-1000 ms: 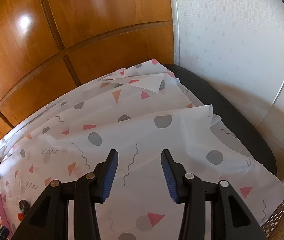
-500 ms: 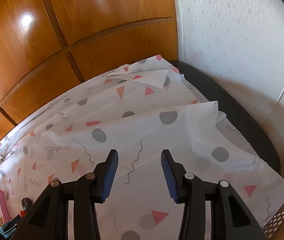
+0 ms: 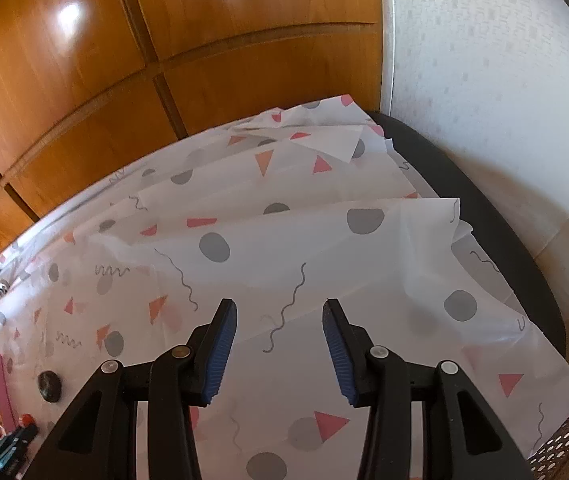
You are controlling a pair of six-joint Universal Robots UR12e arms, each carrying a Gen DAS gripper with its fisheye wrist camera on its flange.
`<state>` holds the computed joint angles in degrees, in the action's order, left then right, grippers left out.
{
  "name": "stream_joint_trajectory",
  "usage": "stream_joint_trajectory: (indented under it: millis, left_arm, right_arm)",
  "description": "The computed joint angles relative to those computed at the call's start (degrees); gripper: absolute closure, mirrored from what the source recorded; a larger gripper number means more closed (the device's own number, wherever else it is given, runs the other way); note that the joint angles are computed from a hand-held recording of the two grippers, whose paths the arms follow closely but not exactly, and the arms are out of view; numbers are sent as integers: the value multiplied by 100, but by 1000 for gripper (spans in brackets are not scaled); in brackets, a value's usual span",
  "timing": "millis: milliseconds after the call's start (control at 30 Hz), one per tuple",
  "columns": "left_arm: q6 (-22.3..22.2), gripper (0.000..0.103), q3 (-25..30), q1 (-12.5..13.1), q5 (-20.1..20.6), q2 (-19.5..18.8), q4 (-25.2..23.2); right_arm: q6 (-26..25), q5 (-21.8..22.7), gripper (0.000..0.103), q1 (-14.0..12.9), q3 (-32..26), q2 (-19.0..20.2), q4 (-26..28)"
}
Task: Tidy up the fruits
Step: 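Carry the tomato into the tray and open the left gripper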
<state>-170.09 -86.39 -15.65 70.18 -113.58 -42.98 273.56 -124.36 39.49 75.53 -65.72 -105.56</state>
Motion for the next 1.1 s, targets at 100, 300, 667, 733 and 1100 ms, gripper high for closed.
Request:
stream_joint_trajectory:
  millis: [100,300,667,733,1100]
  left_arm:
    - [-140,74,-134,87,-31,124,235]
    - [-461,74,-339,274,-72,324,676]
    - [-849,74,-682,618,72,613,1188]
    - [-915,74,-728,681,94,641,1222]
    - [-1272,74,-947,976,119,762,1306]
  right_arm:
    - [94,11,58,-1,-4,-6,85]
    - [303,2,58,0,13,-36,202]
    - [46,-127,58,24,-92,31,214]
    - [-17,-140,58,24,-124,51,244]
    - [-37,-145,58,18,-248,108,525]
